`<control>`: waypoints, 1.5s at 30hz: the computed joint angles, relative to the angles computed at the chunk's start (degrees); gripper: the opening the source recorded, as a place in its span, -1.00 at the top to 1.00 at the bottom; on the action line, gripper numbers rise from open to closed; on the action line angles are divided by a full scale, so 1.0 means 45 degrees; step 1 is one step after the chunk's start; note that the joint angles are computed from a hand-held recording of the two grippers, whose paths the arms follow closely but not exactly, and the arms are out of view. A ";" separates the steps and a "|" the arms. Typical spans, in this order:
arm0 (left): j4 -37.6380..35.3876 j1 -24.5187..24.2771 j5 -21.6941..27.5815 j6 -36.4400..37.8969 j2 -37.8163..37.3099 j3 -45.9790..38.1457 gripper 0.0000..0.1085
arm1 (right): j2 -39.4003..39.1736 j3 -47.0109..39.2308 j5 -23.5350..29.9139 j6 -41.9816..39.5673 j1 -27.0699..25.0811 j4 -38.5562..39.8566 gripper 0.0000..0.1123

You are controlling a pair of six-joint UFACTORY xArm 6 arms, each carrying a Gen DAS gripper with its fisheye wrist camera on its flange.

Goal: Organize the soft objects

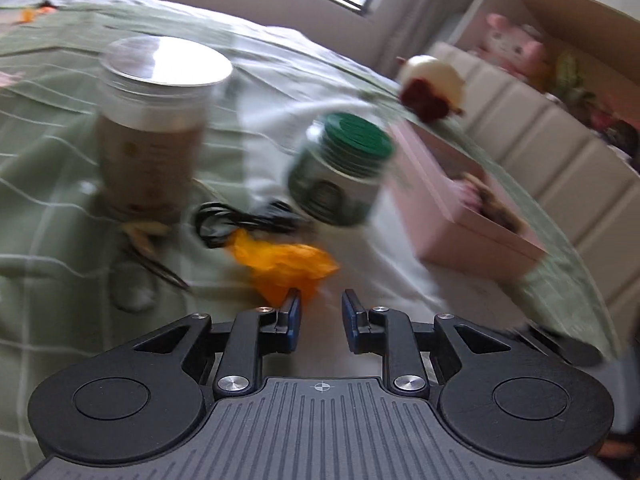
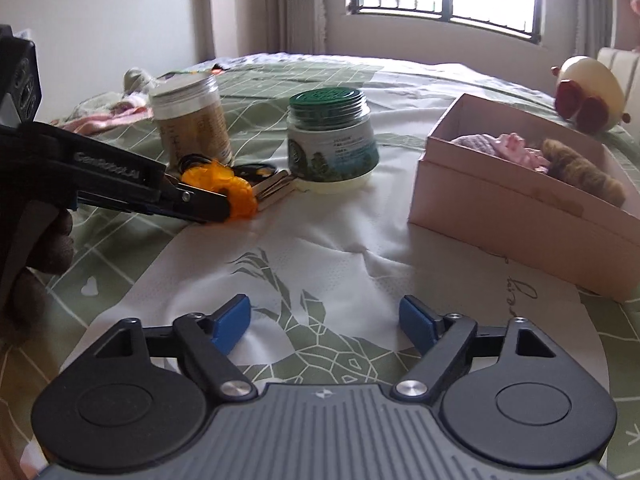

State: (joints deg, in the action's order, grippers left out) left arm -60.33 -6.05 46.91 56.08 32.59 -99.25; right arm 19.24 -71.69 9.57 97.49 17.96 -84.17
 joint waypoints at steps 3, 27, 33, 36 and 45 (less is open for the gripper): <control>-0.0480 0.0141 0.0040 0.0875 -0.0686 0.0774 0.55 | 0.0105 0.0148 -0.1166 -0.1642 -0.0368 0.1660 -0.79; -0.0676 0.0996 -0.2087 -0.0162 -0.0281 0.0221 0.55 | 0.2564 -0.4108 0.0025 -0.8291 0.0710 0.6848 -0.50; 0.3691 0.0115 -0.3729 -0.2415 0.1069 -0.1044 0.53 | 0.1969 -0.2852 -0.0114 -0.7505 0.0747 0.6128 -0.50; 0.3699 0.0022 -0.3876 -0.2008 0.1248 -0.1143 0.53 | 0.1768 -0.2387 -0.0263 -0.7317 0.0715 0.5864 -0.50; 0.3750 0.0046 -0.3617 -0.2551 0.1705 -0.1795 0.63 | 0.1482 -0.2583 0.0142 -0.3620 0.0843 0.1432 -0.43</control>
State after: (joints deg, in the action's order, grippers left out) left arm -43.46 -5.84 30.64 44.60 40.26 -107.33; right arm 25.91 -83.32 10.21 81.20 21.75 -77.72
